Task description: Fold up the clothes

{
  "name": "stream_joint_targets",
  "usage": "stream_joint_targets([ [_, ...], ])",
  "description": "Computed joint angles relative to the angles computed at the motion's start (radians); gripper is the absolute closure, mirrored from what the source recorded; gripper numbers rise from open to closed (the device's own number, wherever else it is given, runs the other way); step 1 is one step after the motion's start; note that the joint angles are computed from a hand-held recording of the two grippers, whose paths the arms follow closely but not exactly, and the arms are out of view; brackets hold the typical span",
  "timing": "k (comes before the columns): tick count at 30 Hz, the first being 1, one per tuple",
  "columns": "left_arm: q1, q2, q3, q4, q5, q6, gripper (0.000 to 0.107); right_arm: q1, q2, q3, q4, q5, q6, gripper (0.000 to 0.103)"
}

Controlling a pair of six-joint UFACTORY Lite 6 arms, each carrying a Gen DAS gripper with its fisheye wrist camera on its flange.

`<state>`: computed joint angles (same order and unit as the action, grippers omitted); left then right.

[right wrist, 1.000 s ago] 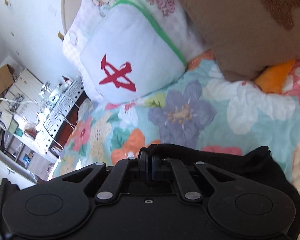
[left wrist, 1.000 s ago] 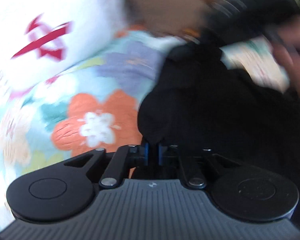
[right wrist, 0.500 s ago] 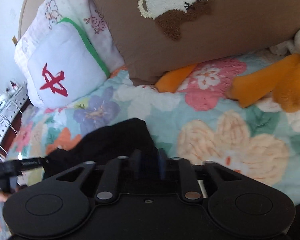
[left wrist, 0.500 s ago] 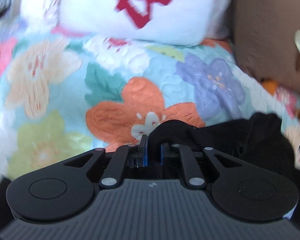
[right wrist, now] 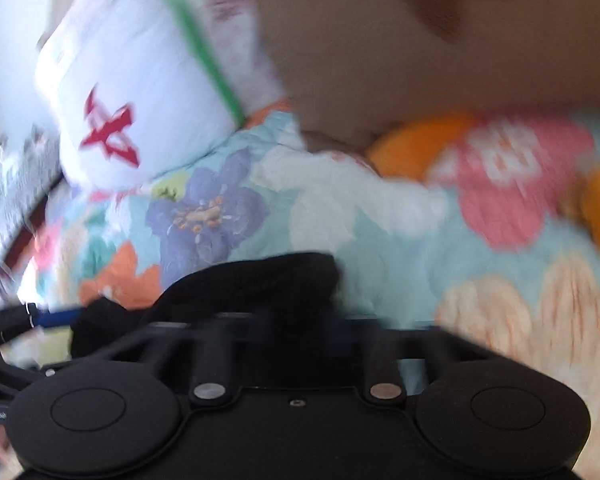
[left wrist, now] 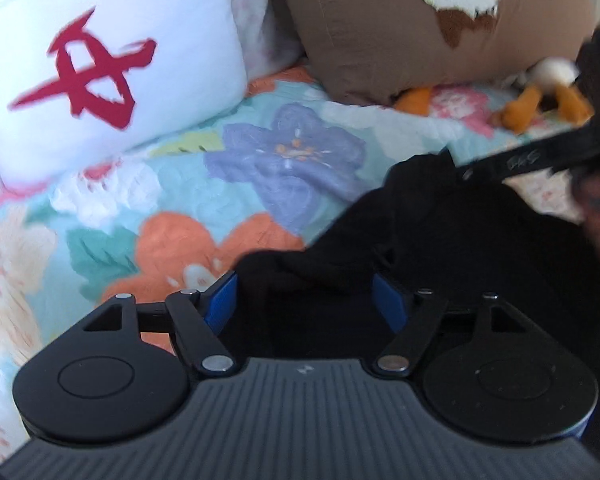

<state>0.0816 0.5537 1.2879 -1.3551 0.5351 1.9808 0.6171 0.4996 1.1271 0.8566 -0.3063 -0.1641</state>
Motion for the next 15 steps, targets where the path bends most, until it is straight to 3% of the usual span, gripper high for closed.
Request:
stream_joint_targets([
  [2, -0.019, -0.018, -0.012, -0.065, -0.079, 0.019, 0.102, 0.042, -0.047, -0.043, 0.016, -0.112, -0.026, 0.095],
  [4, 0.030, 0.009, 0.034, -0.081, -0.029, -0.122, 0.102, 0.087, -0.117, -0.111, 0.077, -0.258, -0.051, 0.095],
  [6, 0.075, 0.041, 0.100, -0.055, 0.008, -0.305, 0.102, 0.092, -0.136, -0.116, 0.132, -0.301, -0.076, 0.095],
  [10, 0.086, 0.210, 0.306, 0.220, -0.028, -0.702, 0.102, 0.040, 0.010, 0.082, 0.492, -0.162, -0.421, 0.092],
  [12, 0.089, 0.206, 0.294, 0.270, -0.048, -0.742, 0.102, 0.040, -0.015, 0.065, 0.570, -0.137, -0.443, 0.087],
  [13, 0.087, 0.167, 0.246, 0.249, -0.062, -0.699, 0.102, 0.051, -0.068, 0.008, 0.553, -0.139, -0.391, 0.082],
  [15, 0.089, 0.072, 0.120, 0.141, -0.051, -0.514, 0.094, 0.090, -0.208, -0.142, 0.526, -0.175, -0.297, 0.057],
])
